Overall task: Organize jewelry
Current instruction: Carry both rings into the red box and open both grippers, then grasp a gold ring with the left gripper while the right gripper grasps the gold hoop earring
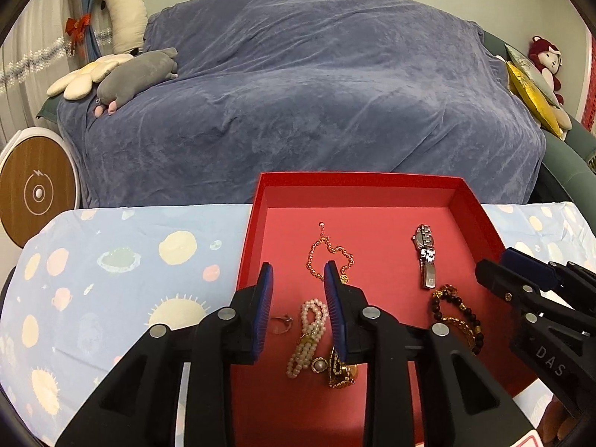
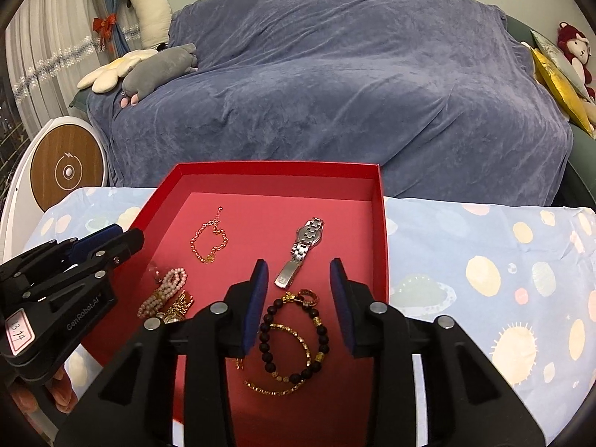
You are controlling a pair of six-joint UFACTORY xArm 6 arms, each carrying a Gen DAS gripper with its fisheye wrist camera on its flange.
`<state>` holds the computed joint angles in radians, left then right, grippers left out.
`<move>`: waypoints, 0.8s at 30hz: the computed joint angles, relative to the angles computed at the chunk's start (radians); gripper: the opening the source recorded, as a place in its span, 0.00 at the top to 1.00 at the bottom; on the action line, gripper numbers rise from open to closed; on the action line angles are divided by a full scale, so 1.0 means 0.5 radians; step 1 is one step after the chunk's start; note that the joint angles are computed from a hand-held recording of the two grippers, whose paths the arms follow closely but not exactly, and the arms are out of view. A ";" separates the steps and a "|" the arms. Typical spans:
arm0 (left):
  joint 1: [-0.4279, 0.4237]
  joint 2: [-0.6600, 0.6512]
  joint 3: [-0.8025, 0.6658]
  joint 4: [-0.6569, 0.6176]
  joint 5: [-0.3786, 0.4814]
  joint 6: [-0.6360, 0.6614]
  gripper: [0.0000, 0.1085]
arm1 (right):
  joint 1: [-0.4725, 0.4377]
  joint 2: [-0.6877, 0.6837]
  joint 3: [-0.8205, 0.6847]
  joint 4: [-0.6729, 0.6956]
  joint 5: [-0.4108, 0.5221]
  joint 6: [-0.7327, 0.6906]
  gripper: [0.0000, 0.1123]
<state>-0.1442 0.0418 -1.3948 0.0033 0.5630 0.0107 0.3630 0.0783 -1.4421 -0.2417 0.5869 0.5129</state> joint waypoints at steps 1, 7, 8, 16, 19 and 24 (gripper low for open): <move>0.006 -0.031 0.028 -0.006 -0.004 0.003 0.74 | 0.006 -0.046 0.040 0.011 -0.014 -0.007 0.71; 0.049 -0.308 0.267 0.034 0.001 0.023 0.66 | 0.086 -0.385 0.335 0.128 -0.033 -0.086 0.71; 0.058 -0.355 0.299 0.042 0.022 0.024 0.65 | 0.113 -0.439 0.387 0.140 -0.023 -0.099 0.70; 0.212 -0.780 0.688 0.082 0.131 0.075 0.57 | 0.407 -0.592 0.651 0.186 0.054 -0.132 0.70; 0.270 -0.882 0.794 0.040 0.157 0.125 0.57 | 0.490 -0.536 0.662 0.190 0.044 -0.131 0.70; 0.319 -0.933 0.891 -0.029 0.152 0.185 0.57 | 0.575 -0.455 0.648 0.114 0.066 -0.123 0.71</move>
